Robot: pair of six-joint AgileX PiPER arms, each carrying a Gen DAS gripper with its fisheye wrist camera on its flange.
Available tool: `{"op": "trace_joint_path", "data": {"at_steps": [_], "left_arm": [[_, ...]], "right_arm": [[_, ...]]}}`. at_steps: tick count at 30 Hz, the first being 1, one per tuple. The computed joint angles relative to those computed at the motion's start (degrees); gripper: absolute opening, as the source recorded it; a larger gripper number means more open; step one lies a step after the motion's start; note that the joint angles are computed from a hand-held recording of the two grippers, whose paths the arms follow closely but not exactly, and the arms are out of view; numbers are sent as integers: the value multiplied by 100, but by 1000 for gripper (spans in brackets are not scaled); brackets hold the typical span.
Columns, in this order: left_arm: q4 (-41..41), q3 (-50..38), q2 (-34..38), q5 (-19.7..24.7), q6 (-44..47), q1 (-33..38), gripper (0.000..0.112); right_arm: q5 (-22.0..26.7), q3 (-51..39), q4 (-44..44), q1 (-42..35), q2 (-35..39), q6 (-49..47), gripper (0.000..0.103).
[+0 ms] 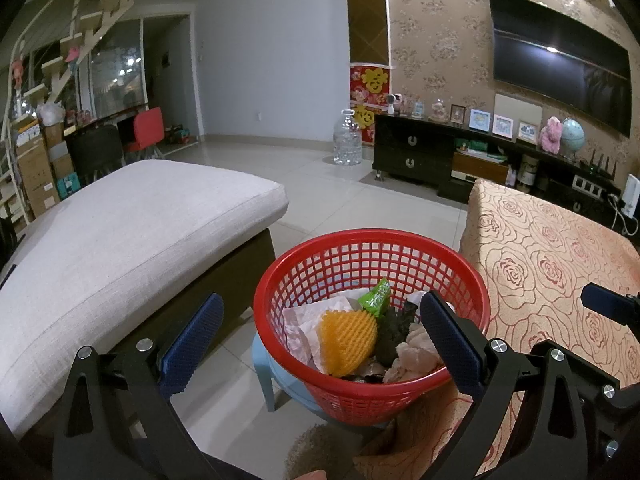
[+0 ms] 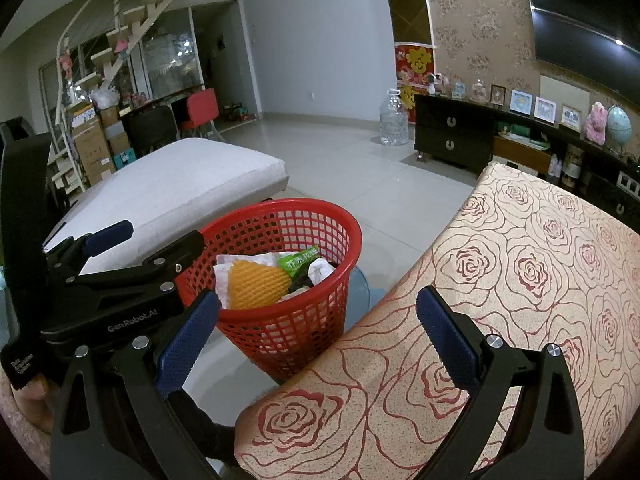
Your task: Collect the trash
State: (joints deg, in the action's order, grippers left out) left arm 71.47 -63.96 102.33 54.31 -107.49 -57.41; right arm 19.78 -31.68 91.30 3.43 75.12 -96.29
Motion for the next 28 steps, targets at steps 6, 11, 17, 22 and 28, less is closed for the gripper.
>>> {"op": "trace_joint_path", "data": {"at_steps": [6, 11, 17, 22, 28], "left_arm": [[0, -13, 2, -7, 14, 9, 95], [24, 2, -7, -19, 4, 8, 95], [252, 88, -93, -47, -188, -6, 95], [35, 36, -98, -250, 16, 136, 95], [72, 178, -217, -353, -166, 218, 95]], "right_arm": [[-7, -1, -32, 6, -9, 37, 96], [6, -9, -66, -16, -7, 56, 96], [292, 71, -46, -409, 91, 9, 96], [393, 128, -312, -1183, 168, -20, 96], [-674, -204, -58, -2793, 1186, -500, 96]]}}
